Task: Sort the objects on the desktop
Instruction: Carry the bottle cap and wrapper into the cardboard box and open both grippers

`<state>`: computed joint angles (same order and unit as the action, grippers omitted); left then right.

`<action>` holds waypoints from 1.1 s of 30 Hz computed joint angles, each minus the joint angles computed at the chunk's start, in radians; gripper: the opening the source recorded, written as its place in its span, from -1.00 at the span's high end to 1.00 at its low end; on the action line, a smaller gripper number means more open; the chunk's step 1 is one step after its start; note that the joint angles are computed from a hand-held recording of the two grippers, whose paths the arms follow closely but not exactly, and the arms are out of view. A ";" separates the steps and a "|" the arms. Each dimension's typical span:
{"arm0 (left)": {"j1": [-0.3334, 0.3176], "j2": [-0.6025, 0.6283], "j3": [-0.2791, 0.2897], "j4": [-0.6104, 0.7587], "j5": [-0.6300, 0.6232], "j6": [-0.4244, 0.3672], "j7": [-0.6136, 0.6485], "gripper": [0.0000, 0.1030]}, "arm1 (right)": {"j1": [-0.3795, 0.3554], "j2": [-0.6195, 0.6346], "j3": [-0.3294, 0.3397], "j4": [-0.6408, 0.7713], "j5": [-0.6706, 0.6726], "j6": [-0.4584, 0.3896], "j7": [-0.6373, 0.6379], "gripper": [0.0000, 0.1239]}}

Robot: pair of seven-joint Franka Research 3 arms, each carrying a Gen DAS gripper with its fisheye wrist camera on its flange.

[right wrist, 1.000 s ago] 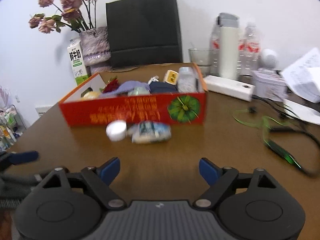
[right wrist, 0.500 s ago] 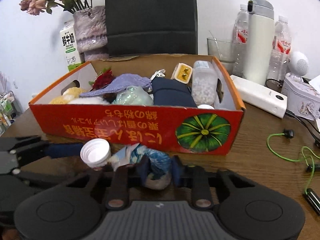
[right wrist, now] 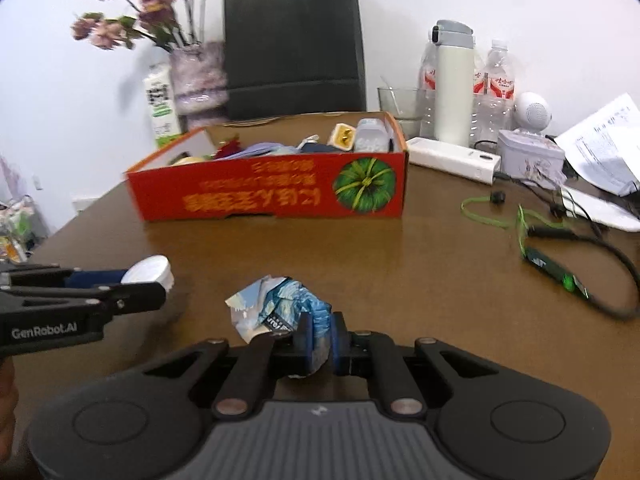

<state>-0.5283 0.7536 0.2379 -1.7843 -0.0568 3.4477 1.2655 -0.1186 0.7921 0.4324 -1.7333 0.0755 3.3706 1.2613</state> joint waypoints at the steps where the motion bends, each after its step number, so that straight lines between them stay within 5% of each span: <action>1: -0.019 -0.025 0.010 -0.050 -0.007 0.018 0.003 0.23 | -0.029 -0.024 0.026 -0.057 -0.010 0.031 0.011 0.88; 4: -0.140 -0.085 0.089 -0.184 -0.110 0.066 0.043 0.23 | -0.077 -0.080 0.062 -0.200 -0.023 0.143 0.004 0.88; 8: -0.202 -0.161 0.094 -0.319 -0.201 0.155 0.113 0.23 | -0.146 -0.150 0.109 -0.346 -0.048 0.222 0.057 0.88; 10: -0.228 -0.194 0.093 -0.368 -0.247 0.172 0.155 0.23 | -0.114 -0.199 0.053 -0.410 -0.112 0.278 0.141 0.88; 17: -0.242 -0.252 0.044 -0.438 -0.374 0.242 0.273 0.23 | -0.157 -0.258 0.076 -0.510 -0.186 0.355 0.204 0.88; 20: -0.201 -0.263 0.003 -0.435 -0.384 0.254 0.293 0.23 | -0.146 -0.274 0.059 -0.523 -0.211 0.374 0.239 0.88; 24: -0.110 -0.265 -0.063 -0.387 -0.354 0.238 0.302 0.23 | -0.081 -0.291 -0.043 -0.477 -0.334 0.362 0.380 0.88; 26: -0.102 -0.248 -0.054 -0.330 -0.379 0.229 0.359 0.23 | -0.011 -0.288 -0.134 -0.420 -0.396 0.362 0.456 0.88; 28: -0.092 -0.218 -0.034 -0.245 -0.400 0.207 0.427 0.23 | -0.011 -0.262 -0.127 -0.334 -0.381 0.336 0.425 0.88; 30: -0.069 -0.178 -0.019 -0.136 -0.417 0.154 0.482 0.23 | 0.034 -0.218 -0.191 -0.198 -0.465 0.296 0.513 0.88; 31: -0.061 -0.154 -0.009 -0.075 -0.444 0.117 0.507 0.23 | 0.035 -0.187 -0.201 -0.116 -0.526 0.258 0.560 0.88; 33: -0.047 -0.080 0.057 0.085 -0.380 -0.014 0.434 0.23 | 0.007 -0.098 -0.126 0.059 -0.459 0.139 0.443 0.88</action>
